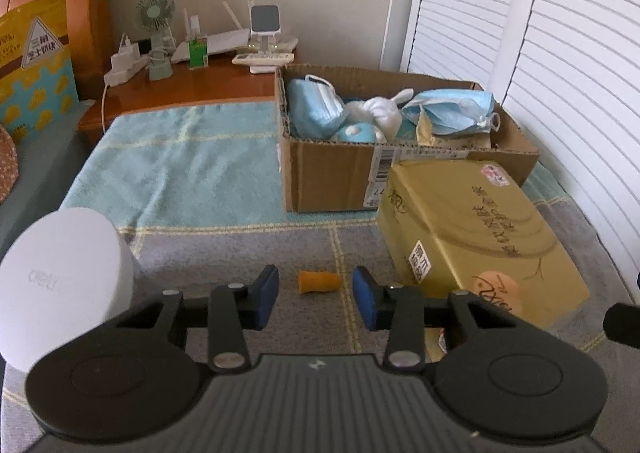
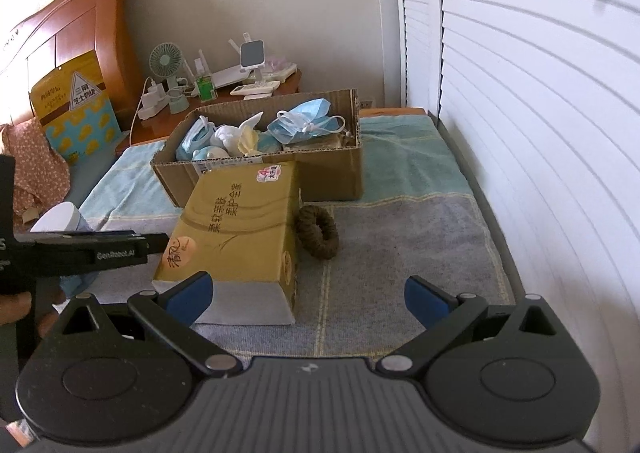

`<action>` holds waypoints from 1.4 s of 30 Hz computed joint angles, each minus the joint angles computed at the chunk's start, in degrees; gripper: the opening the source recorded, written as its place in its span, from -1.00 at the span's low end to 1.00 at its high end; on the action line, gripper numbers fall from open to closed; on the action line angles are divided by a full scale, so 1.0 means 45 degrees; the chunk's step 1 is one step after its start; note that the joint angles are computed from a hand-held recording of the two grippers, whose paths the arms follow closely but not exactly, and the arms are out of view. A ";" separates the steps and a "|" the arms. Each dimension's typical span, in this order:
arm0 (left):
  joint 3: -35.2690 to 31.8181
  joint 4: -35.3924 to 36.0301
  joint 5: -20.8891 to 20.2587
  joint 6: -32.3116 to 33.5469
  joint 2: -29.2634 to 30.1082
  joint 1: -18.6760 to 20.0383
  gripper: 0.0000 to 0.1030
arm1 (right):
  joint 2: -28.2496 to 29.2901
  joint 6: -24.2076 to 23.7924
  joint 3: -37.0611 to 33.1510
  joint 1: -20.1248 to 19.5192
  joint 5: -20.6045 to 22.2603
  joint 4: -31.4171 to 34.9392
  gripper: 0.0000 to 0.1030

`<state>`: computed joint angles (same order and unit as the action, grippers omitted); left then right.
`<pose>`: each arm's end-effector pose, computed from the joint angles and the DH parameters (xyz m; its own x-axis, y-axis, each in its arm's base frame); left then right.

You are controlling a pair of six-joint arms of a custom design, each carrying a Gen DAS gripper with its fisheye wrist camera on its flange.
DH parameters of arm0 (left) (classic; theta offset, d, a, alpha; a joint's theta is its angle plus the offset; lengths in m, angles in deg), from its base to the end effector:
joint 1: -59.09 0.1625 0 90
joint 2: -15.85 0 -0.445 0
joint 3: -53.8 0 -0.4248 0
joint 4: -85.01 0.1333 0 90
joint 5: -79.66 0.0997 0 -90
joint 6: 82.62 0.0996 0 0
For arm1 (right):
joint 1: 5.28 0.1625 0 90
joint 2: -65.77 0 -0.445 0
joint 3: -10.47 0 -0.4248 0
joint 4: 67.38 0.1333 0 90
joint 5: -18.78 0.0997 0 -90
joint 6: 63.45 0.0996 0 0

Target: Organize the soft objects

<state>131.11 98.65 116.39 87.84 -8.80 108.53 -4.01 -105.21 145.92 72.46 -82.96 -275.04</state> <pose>-0.2248 -0.5904 -0.0843 -0.7533 0.0268 -0.6571 0.4772 0.7099 -0.5180 0.0113 -0.4804 0.2115 -0.7754 -0.1288 0.6182 -0.5170 0.6917 -0.5043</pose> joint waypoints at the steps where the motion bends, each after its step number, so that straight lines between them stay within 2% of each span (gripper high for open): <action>1: -0.0055 0.0019 -0.0002 0.0013 0.0044 0.0023 -0.23 | 0.0003 -0.0004 -0.0029 0.0015 -0.0021 0.0038 1.00; 9: -0.0578 0.0445 -0.0038 -0.0057 0.0403 0.0178 -0.27 | 0.0329 -0.0294 -0.0235 0.0191 -0.0548 -0.0119 1.00; 11: -0.0689 0.0531 -0.0049 -0.0149 0.0472 0.0212 -0.34 | 0.0333 -0.0241 -0.0286 0.0166 -0.0531 -0.0040 1.00; 21: -0.0842 0.0650 -0.0137 -0.0064 0.0592 0.0227 -0.36 | 0.0232 -0.0149 -0.0281 0.0107 -0.0377 0.0089 1.00; 25: -0.0818 0.0630 -0.0050 -0.0001 0.0562 0.0227 -0.54 | 0.0253 -0.0148 -0.0293 0.0127 -0.0456 0.0016 1.00; 35: -0.0894 0.0712 0.0118 0.0100 0.0549 0.0306 -0.54 | 0.0256 -0.0401 -0.0479 -0.0105 -0.0236 -0.0897 0.99; 39: -0.0892 0.0694 0.0107 0.0100 0.0555 0.0305 -0.54 | 0.0473 -0.0761 -0.0722 -0.0211 -0.0437 -0.1527 0.93; 42: -0.0893 0.0705 0.0100 0.0069 0.0555 0.0302 -0.54 | 0.0644 -0.0843 -0.0998 -0.0324 -0.0503 -0.1372 0.74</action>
<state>127.09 101.82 116.84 88.15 -6.30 109.89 -1.12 -109.01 141.43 71.00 -85.23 -281.21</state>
